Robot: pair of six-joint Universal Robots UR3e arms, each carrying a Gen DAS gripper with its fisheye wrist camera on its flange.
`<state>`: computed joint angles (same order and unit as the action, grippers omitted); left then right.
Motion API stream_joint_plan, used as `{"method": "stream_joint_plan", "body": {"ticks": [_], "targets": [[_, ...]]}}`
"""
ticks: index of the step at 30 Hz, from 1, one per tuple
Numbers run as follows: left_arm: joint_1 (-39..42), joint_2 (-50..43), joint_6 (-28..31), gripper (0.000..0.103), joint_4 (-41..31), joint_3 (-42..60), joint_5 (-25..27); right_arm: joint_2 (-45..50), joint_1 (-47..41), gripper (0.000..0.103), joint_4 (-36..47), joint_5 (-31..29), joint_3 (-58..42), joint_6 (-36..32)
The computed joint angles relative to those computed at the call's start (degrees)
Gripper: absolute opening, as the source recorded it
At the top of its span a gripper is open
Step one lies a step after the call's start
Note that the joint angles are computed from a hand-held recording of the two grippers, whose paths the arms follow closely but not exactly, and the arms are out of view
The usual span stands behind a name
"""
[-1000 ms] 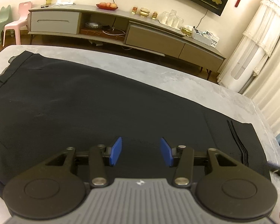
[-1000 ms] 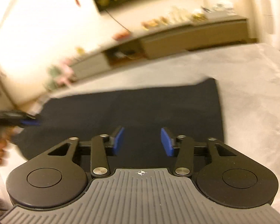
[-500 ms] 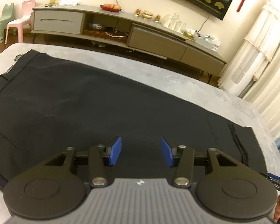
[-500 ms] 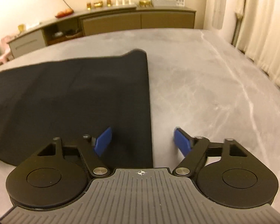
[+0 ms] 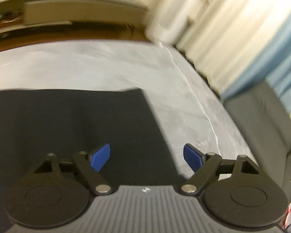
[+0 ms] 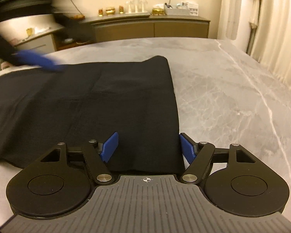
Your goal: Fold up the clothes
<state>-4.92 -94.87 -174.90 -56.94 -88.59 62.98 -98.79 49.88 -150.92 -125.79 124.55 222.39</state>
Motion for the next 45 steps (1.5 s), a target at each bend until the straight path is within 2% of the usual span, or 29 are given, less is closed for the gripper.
{"method": "stream_joint_plan", "body": {"ticks": [2, 5, 7, 8, 9, 10, 11, 12, 13, 14, 15, 16, 20, 23, 25, 27, 29, 30, 33, 36, 37, 38, 41, 43, 44, 45], "targets": [[-6.5, -8.4, -2.9, 0.085, 0.7, 7.9, 7.4, -0.8, -0.8, 0.076, -1.6, 1.0, 1.2, -1.5], [-14.4, -20.9, -5.7, 0.084, -2.3, 22.1, 17.3, -1.8, -2.4, 0.076, -4.6, 2.6, 3.2, -4.1], [-16.9, -25.0, -7.3, 0.078, -2.9, 25.8, 23.0, -2.4, -3.3, 0.077, -6.1, 3.6, 4.3, -5.3], [-17.1, -25.6, -6.7, 0.078, -2.6, 26.4, 23.5, -2.8, -3.5, 0.076, -6.4, 4.0, 4.7, -5.6], [-17.4, -26.3, -6.1, 0.065, -2.3, 27.0, 24.0, -3.0, -3.7, 0.075, -6.4, 4.1, 4.9, -6.1], [-17.6, -26.9, -5.5, 0.047, -1.9, 27.7, 24.5, -3.4, -3.9, 0.071, -6.6, 4.3, 5.1, -6.8], [-17.5, -27.3, -4.7, 0.03, -2.2, 28.4, 24.1, -3.7, -4.1, 0.057, -6.9, 4.6, 5.4, -7.5], [-16.1, -27.0, -3.7, 0.004, -4.3, 29.4, 21.1, -4.2, -4.4, 0.047, -7.1, 4.9, 5.7, -8.3], [-14.7, -26.8, -2.5, 0.004, -6.7, 30.7, 18.1, -5.5, -5.2, 0.019, -6.9, 5.9, 6.1, -9.2], [-13.2, -26.3, -1.4, 0.004, -8.4, 31.2, 15.4, -7.4, -6.6, 0.008, -6.9, 7.6, 6.9, -10.1], [-11.6, -24.4, -0.7, 0.004, -7.9, 29.3, 13.6, -9.6, -7.8, 0.008, -6.9, 9.1, 7.7, -10.4], [-9.8, -22.2, 0.1, 0.004, -7.2, 27.0, 11.4, -10.6, -7.7, 0.004, -7.0, 8.5, 7.9, -10.3], [1.5, -10.1, 5.1, 0.004, -6.0, 14.6, -0.5, -10.4, -3.4, 0.003, -9.7, 4.1, 5.3, -10.4], [13.5, -0.3, 12.6, 0.004, -9.3, 6.0, -8.9, -4.1, 1.9, 0.003, -19.9, 3.3, 1.5, -14.9], [22.7, 5.1, 17.1, 0.005, -12.5, 1.6, -11.6, 2.9, 5.5, 0.003, -27.3, 3.7, -2.5, -19.5], [29.5, 7.1, 18.3, 0.009, -12.0, -2.4, -9.8, 10.5, 7.6, 0.013, -33.8, 6.6, -6.7, -23.3], [33.5, 7.5, 20.0, 0.018, -10.0, -6.8, -5.7, 16.2, 9.4, 0.063, -35.2, 8.3, -10.9, -25.9], [35.5, 8.0, 21.0, 0.022, -9.3, -9.3, -4.9, 18.5, 10.2, 0.066, -34.2, 8.6, -13.0, -26.8], [43.9, 12.9, 26.3, 0.025, -11.9, -17.5, -10.9, 20.5, 11.9, 0.062, -28.8, 8.9, -14.7, -27.3], [50.8, 19.5, 34.2, 0.034, -19.0, -23.5, -16.4, 18.1, 11.8, 0.06, -26.2, 6.9, -12.4, -24.1], [52.6, 21.9, 37.3, 0.04, -21.9, -25.2, -17.9, 17.6, 11.6, 0.057, -24.9, 6.1, -12.3, -22.8], [52.9, 23.4, 38.1, 0.042, -22.5, -26.6, -17.7, 17.2, 11.3, 0.053, -23.4, 5.4, -12.3, -21.4], [53.8, 27.1, 40.4, 0.041, -24.4, -29.8, -17.2, 16.4, 8.4, 0.049, -17.3, 6.9, -13.0, -16.7], [56.1, 28.8, 44.3, 0.04, -30.0, -30.1, -18.8, 14.6, 6.5, 0.051, -15.9, 8.3, -11.5, -14.1], [57.0, 29.6, 46.0, 0.04, -32.6, -30.1, -19.3, 13.7, 5.5, 0.057, -15.2, 9.0, -10.8, -12.8], [57.1, 30.1, 46.5, 0.036, -33.7, -30.1, -19.0, 12.8, 4.5, 0.06, -14.5, 9.8, -10.1, -11.6]]}}
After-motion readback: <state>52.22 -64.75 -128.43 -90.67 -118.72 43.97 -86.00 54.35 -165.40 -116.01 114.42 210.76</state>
